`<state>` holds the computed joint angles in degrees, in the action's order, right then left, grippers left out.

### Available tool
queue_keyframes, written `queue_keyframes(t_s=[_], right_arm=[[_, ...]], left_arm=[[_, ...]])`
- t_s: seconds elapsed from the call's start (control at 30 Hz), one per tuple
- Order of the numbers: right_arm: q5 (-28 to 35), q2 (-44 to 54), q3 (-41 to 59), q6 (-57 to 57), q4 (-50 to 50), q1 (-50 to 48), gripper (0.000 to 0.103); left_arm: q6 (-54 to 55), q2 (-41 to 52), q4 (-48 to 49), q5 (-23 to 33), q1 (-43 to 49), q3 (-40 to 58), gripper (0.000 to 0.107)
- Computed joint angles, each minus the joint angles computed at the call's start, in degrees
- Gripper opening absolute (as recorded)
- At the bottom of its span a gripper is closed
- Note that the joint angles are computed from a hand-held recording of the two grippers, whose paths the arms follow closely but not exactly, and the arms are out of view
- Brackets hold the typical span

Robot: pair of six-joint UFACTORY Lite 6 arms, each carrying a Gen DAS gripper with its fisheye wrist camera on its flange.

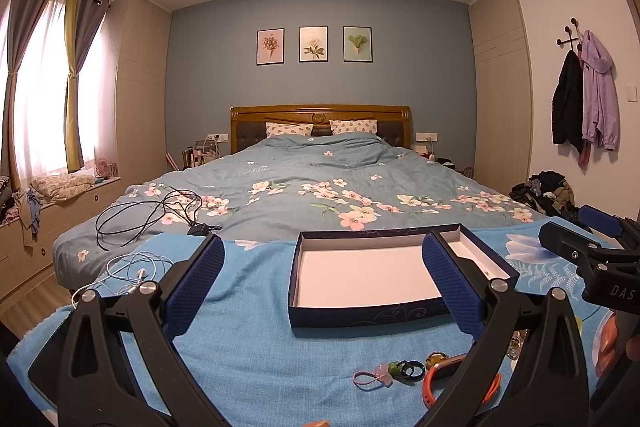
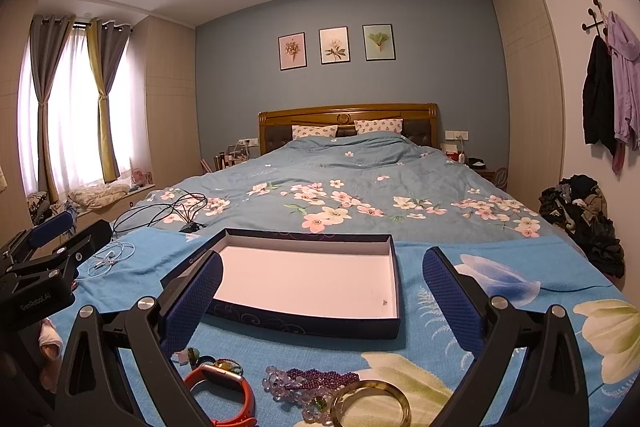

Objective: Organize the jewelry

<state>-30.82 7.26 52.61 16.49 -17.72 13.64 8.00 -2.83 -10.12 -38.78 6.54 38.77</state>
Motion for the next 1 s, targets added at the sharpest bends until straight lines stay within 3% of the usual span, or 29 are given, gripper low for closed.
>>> queue_keyframes(t_s=[1.0], right_arm=[[0.38, -0.06, 0.43, 1.17, -0.83, -0.85, 0.097]], left_arm=[[-0.16, 0.1, -0.31, -0.55, -0.13, -0.7, 0.097]])
